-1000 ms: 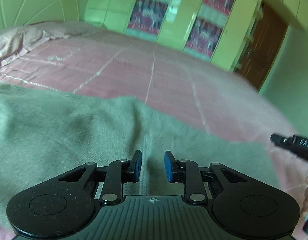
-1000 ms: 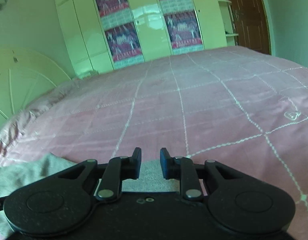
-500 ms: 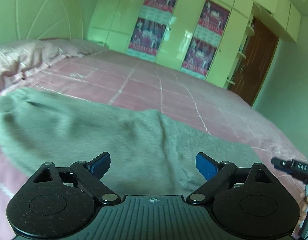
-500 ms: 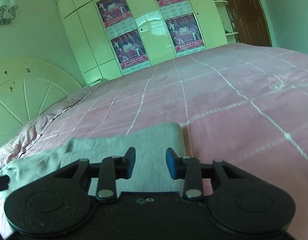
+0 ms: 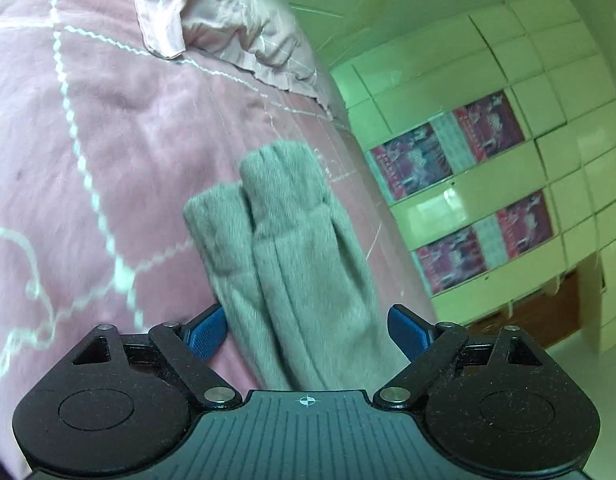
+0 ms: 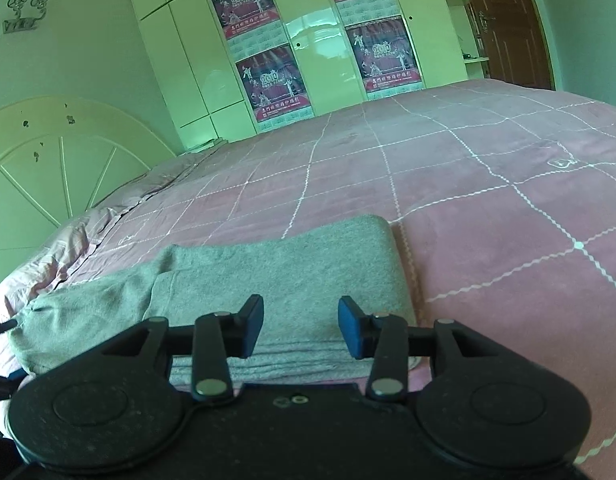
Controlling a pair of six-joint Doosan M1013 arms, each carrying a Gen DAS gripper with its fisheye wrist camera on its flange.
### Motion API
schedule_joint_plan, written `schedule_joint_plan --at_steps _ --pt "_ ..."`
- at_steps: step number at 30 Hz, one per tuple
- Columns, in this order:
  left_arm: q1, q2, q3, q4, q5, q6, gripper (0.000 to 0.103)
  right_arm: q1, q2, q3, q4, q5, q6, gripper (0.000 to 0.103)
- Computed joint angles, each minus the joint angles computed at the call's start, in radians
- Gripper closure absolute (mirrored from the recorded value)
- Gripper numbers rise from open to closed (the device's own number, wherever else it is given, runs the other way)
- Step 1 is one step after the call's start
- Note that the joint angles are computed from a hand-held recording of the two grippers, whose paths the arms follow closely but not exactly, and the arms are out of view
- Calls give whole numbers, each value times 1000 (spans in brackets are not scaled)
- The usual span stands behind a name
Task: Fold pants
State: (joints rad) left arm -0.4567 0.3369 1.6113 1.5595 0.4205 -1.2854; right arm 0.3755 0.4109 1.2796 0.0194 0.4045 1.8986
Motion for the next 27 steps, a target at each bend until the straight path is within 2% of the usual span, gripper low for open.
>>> schedule_joint_plan --at_steps 3,6,7,8,9,10,12,15,16,17,18,20,23,24,26,27 --pt "22 13 -2 97 -29 -68 15 9 11 -20 -27 28 22 68" --pt "25 24 4 222 13 -179 15 22 30 -53 -37 55 20 68" --pt "27 26 -1 202 23 -163 32 27 38 -68 -26 65 0 68" --pt "24 25 -4 129 50 -94 62 33 49 -88 -5 78 -33 68" --pt "30 24 -3 87 37 -72 70 40 61 -110 23 95 -74 68" --pt "28 22 1 98 47 -94 71 47 74 -132 49 108 -116 68" --pt "15 23 -13 86 86 6 71 66 100 -174 91 126 -205 69" --pt "11 22 -21 105 104 40 71 95 146 -242 103 169 -308 67" --pt "9 11 -1 120 102 12 71 107 166 -272 61 211 -305 68" --pt "11 9 3 114 96 5 71 123 200 -325 -17 306 -281 69" --pt "10 6 8 108 95 1 71 135 220 -343 -83 348 -265 70" --pt "3 2 11 104 105 25 71 140 218 -326 -116 318 -245 70" --pt "-9 -1 7 77 126 95 71 131 216 -343 -67 344 -267 70" --pt "-10 -1 4 69 128 112 71 121 196 -319 -29 302 -260 68" --pt "-17 -5 -15 16 136 207 71 96 136 -219 17 147 -193 52" --pt "-24 -6 -27 19 146 247 71 86 114 -187 -3 107 -124 42"
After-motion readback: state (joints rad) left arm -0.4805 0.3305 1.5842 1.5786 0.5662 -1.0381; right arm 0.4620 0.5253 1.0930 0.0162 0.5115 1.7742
